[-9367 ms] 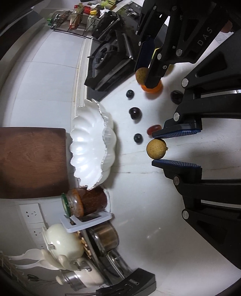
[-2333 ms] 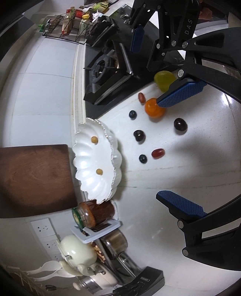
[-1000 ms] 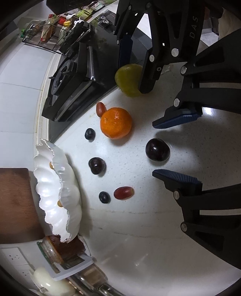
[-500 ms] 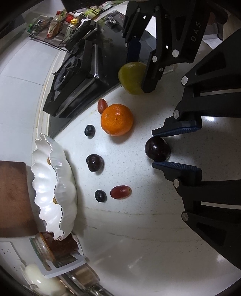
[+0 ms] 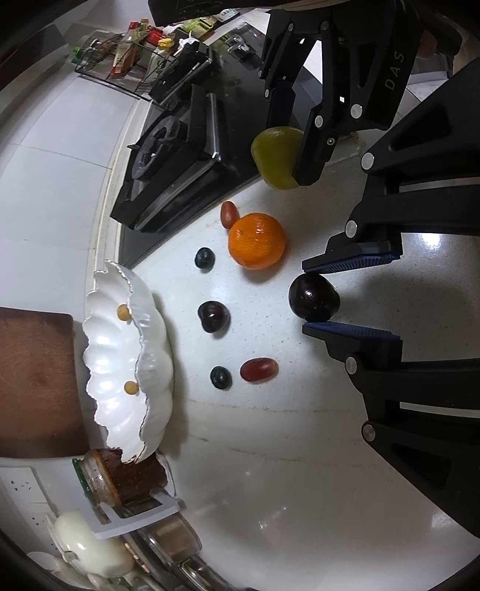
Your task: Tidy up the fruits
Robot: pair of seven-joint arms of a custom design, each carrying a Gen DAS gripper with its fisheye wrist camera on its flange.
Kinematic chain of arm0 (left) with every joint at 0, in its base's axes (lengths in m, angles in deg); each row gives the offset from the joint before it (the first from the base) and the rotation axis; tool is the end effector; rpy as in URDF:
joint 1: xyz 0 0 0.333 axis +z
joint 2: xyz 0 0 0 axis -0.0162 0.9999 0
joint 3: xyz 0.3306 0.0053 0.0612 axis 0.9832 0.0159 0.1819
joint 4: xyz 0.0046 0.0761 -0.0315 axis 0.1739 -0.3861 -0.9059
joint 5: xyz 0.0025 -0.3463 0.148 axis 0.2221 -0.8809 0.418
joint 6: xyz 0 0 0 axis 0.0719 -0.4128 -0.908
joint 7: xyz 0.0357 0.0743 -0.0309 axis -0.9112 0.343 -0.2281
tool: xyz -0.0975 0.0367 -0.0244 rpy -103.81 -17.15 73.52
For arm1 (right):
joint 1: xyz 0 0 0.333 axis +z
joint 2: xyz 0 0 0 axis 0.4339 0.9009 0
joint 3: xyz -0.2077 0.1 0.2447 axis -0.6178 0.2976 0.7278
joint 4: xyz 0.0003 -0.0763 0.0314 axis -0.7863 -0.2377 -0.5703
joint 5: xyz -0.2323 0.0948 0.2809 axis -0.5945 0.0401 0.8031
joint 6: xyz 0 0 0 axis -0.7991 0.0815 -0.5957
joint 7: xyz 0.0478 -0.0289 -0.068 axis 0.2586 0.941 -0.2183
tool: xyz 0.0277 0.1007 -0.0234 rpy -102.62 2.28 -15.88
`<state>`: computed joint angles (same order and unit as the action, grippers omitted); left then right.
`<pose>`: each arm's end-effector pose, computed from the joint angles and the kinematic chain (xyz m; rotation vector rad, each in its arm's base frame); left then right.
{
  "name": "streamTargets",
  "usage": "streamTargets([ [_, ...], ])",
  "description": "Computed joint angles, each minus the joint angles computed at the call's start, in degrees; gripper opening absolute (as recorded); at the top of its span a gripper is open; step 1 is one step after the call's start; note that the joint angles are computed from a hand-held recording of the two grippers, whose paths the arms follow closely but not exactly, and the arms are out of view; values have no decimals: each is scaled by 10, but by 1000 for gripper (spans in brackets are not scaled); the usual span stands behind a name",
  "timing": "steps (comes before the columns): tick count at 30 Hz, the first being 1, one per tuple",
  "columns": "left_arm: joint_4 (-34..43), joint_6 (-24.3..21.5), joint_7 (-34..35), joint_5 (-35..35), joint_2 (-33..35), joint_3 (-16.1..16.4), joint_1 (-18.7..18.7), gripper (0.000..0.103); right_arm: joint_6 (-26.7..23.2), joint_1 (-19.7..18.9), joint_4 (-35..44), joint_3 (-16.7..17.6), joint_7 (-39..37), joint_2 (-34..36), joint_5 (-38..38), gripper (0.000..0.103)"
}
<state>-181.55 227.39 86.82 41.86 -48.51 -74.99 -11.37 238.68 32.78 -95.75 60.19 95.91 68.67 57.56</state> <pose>0.6271 -0.2426 0.3166 -1.7638 2.0451 -0.7569 0.6460 0.0835 0.3305 -2.1007 1.5084 -0.3287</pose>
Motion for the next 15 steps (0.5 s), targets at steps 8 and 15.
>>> streamTargets([
  [8,-8,17,-36,21,-16,31,-23,27,19,-11,-6,17,-30,-15,30,50],
  [15,-11,32,-71,47,-29,52,-35,27,38,-21,-8,35,-71,-28,73,50],
])
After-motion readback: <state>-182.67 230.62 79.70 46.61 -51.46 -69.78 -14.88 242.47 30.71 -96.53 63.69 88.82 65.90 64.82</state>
